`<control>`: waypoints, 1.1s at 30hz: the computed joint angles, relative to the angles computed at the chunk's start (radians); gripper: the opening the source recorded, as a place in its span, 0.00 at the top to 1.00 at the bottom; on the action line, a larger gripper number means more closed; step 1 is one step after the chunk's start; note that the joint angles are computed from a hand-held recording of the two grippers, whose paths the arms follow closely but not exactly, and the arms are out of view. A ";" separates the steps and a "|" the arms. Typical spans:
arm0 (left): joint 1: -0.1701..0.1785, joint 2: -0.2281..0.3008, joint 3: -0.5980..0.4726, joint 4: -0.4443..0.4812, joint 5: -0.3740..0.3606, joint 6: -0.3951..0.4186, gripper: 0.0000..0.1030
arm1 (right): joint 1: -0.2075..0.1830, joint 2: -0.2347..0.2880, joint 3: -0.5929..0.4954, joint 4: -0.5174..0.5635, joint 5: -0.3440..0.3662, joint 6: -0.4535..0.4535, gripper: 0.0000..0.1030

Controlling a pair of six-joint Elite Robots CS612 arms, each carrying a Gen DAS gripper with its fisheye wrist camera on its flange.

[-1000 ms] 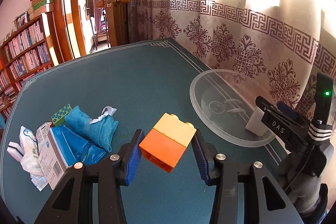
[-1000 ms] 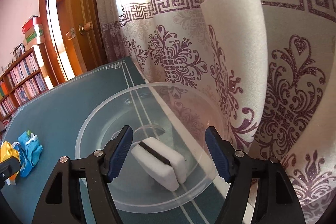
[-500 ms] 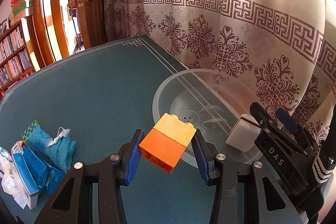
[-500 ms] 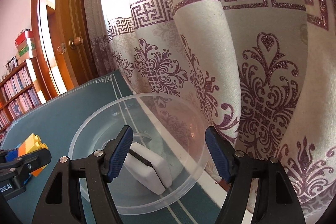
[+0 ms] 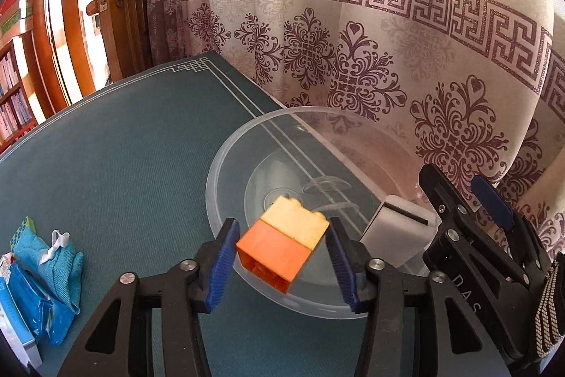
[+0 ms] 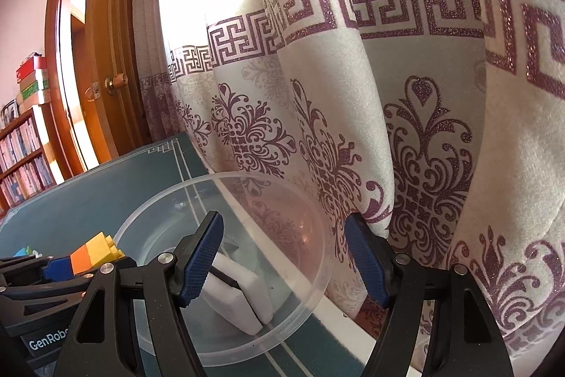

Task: Organize objects
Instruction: 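Open the left gripper to drop the brick in the bowl while the right releases the sponge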

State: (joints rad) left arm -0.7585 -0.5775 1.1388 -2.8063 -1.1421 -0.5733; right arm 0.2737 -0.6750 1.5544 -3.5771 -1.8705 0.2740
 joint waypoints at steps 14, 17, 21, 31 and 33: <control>-0.006 -0.041 0.085 -0.032 0.120 -0.109 0.02 | 0.000 0.004 -0.004 0.000 0.010 -0.011 0.29; -0.011 -0.053 0.111 -0.038 0.136 -0.116 0.00 | -0.003 0.004 0.000 -0.008 0.053 -0.028 0.29; -0.016 -0.069 0.140 -0.037 0.164 -0.118 0.00 | 0.002 0.009 -0.003 -0.030 0.084 -0.075 0.28; -0.032 -0.110 0.219 -0.086 0.245 -0.119 0.00 | 0.010 0.015 -0.006 -0.057 0.084 -0.110 0.26; -0.033 -0.119 0.236 -0.087 0.256 -0.125 0.00 | 0.010 0.015 -0.006 -0.057 0.087 -0.112 0.26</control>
State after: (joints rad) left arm -0.7916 -0.6963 1.3745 -2.8930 -0.8860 -0.6984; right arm 0.2835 -0.6600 1.5485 -3.6338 -1.7837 0.1624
